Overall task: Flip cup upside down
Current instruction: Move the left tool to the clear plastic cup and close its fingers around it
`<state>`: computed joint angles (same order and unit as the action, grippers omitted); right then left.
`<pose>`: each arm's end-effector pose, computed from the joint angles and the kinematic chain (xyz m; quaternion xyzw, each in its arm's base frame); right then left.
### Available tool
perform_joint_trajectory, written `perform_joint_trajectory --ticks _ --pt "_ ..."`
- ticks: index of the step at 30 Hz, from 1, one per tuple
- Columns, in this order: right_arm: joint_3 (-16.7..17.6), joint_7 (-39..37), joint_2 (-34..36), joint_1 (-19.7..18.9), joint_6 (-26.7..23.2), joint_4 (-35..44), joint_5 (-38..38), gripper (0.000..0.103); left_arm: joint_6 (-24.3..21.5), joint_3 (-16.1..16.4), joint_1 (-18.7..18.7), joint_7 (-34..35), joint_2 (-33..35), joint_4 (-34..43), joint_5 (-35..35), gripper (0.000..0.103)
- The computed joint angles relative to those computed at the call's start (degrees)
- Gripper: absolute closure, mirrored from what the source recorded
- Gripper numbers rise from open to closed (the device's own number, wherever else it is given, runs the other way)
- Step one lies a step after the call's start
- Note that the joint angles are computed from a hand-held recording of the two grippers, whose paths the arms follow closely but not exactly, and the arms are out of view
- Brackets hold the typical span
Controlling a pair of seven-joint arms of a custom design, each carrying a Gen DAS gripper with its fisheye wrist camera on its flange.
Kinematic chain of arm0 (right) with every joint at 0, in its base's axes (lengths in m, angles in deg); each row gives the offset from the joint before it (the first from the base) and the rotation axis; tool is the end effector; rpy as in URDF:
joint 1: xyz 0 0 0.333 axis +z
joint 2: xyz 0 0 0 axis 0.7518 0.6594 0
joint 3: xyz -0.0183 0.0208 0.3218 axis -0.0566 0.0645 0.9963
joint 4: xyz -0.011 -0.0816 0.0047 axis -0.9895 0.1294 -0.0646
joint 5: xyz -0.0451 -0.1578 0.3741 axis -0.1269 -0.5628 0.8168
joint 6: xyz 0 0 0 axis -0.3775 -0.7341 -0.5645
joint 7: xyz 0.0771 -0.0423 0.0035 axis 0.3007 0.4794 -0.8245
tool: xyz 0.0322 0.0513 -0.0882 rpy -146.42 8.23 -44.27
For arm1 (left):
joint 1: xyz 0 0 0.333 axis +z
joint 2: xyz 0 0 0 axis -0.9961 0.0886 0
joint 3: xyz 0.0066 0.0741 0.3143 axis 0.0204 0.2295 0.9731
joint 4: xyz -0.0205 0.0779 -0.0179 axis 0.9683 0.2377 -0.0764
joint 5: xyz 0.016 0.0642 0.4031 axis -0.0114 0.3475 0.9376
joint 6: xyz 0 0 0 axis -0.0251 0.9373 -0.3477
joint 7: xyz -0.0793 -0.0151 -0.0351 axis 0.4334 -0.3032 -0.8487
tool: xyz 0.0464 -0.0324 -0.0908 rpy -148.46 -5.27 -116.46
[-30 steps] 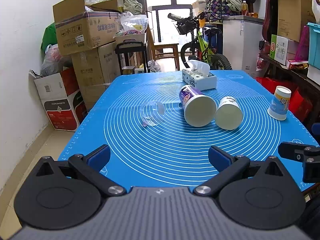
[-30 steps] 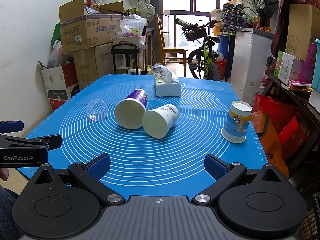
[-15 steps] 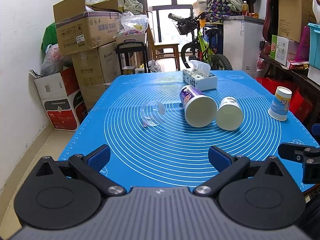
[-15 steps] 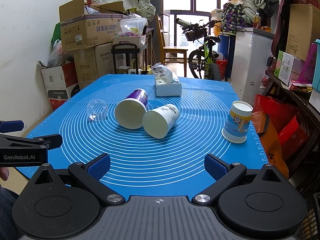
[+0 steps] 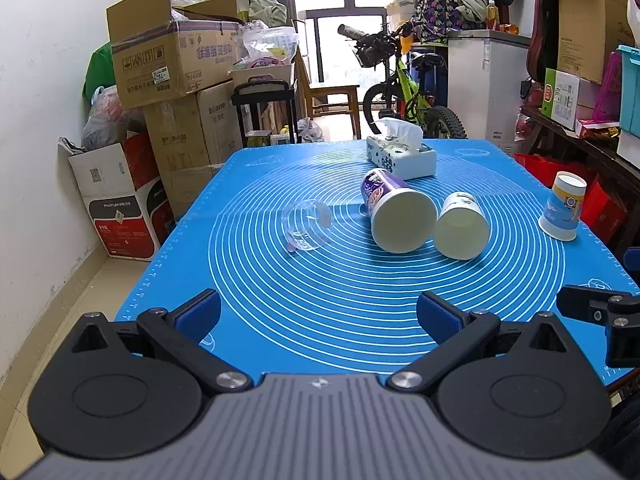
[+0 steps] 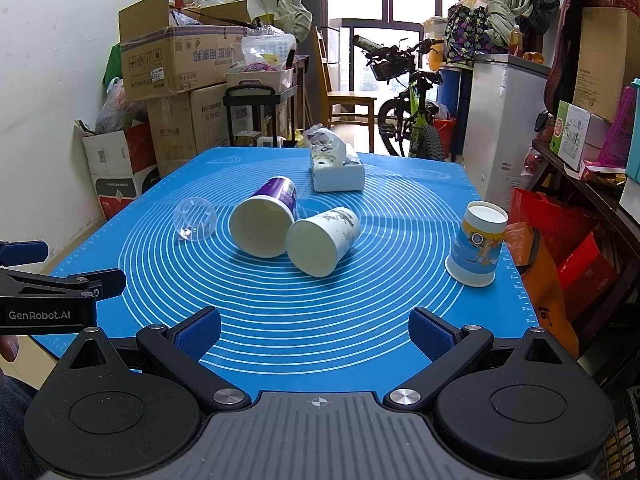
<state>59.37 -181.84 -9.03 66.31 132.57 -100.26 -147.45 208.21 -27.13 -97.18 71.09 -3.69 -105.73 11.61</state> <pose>0.4312 0.2403 0.4275 -0.5029 0.7238 -0.3775 0.2841 0.5364 -0.2916 0.4411 -0.4265 0.7652 -0.3882 0.2859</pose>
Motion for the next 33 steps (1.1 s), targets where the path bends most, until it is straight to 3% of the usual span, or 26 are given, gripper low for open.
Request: perform_joint_trajectory --ticks 9,16,20,22,25,28,33 --pt "-0.6 -0.6 0.8 -0.3 0.6 0.9 0.1 0.003 0.2 0.9 -0.8 8.5 1.1 0.0 -10.0 0.0" --pt "-1.3 -1.0 0.9 -1.6 1.1 2.2 -1.0 0.003 -0.3 -1.4 0.7 24.2 3.2 0.6 -26.5 0.0" --pt "-2.1 -1.3 2.5 -2.6 1.8 4.3 -2.3 0.003 -3.8 -7.7 4.7 36.9 6.2 3.4 -39.6 0.0" --pt "-2.8 -1.2 3.5 -3.2 2.8 5.5 -3.1 0.003 -6.1 -9.4 5.1 41.3 8.2 5.9 -44.1 0.0" --pt "-4.0 -1.2 5.7 -4.2 4.7 8.1 -4.0 0.003 -8.4 -8.7 3.4 44.5 11.6 10.3 -47.7 0.0" --pt "-5.0 -0.7 8.3 -5.0 6.2 10.9 -5.6 0.004 -10.5 -4.1 -1.2 42.8 14.9 15.4 -48.4 0.0" --pt "-6.7 -1.5 12.8 -5.3 7.1 15.6 -7.1 0.004 -16.1 -3.0 -3.7 45.0 21.1 24.9 -52.6 0.0"
